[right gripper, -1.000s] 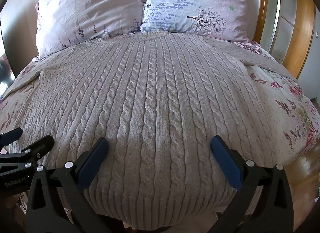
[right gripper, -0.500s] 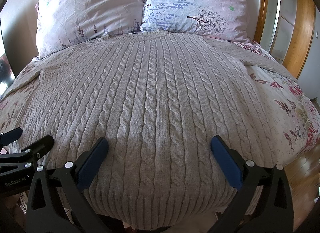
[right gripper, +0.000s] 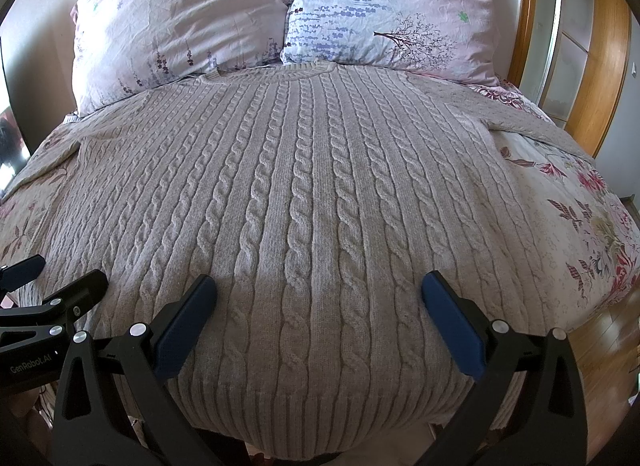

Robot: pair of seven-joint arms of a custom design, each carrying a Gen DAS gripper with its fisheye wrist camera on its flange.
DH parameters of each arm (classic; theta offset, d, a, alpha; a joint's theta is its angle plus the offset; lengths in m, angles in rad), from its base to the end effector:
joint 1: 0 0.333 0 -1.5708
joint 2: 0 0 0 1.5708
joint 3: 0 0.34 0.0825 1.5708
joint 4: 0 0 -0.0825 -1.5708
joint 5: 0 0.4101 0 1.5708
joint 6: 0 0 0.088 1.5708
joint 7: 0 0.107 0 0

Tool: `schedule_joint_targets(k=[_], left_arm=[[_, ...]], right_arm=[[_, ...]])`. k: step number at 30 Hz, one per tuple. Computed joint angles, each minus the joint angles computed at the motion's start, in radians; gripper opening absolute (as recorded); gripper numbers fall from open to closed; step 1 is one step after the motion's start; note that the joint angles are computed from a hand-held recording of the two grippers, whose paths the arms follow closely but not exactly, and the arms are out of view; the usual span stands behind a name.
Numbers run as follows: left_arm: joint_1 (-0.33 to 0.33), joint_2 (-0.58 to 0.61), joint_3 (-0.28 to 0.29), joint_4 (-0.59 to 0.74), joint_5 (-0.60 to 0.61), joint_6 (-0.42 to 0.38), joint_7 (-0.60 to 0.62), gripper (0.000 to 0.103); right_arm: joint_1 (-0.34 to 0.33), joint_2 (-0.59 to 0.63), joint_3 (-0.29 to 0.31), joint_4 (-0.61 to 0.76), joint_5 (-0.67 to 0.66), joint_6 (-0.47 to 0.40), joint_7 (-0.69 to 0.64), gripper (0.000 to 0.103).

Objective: Fold small clothes

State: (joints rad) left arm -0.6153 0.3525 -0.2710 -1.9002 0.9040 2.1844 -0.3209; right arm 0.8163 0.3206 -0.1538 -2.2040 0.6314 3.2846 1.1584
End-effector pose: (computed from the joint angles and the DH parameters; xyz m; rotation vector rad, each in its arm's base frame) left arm 0.4441 -0.4818 0.3324 -2.1887 1.3544 -0.4377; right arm 0.5172 0.3319 0.3197 -2.0696 1.3099 -0.4716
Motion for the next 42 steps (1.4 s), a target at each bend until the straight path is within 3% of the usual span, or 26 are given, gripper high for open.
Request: schedule_joint_targets(k=[42], left_arm=[[0.0,0.01,0.001,0.007,-0.005,0.002,0.003,0.101]], right_arm=[[0.03,0.008,-0.036,0.009,-0.035,-0.017,0.036,0.102]])
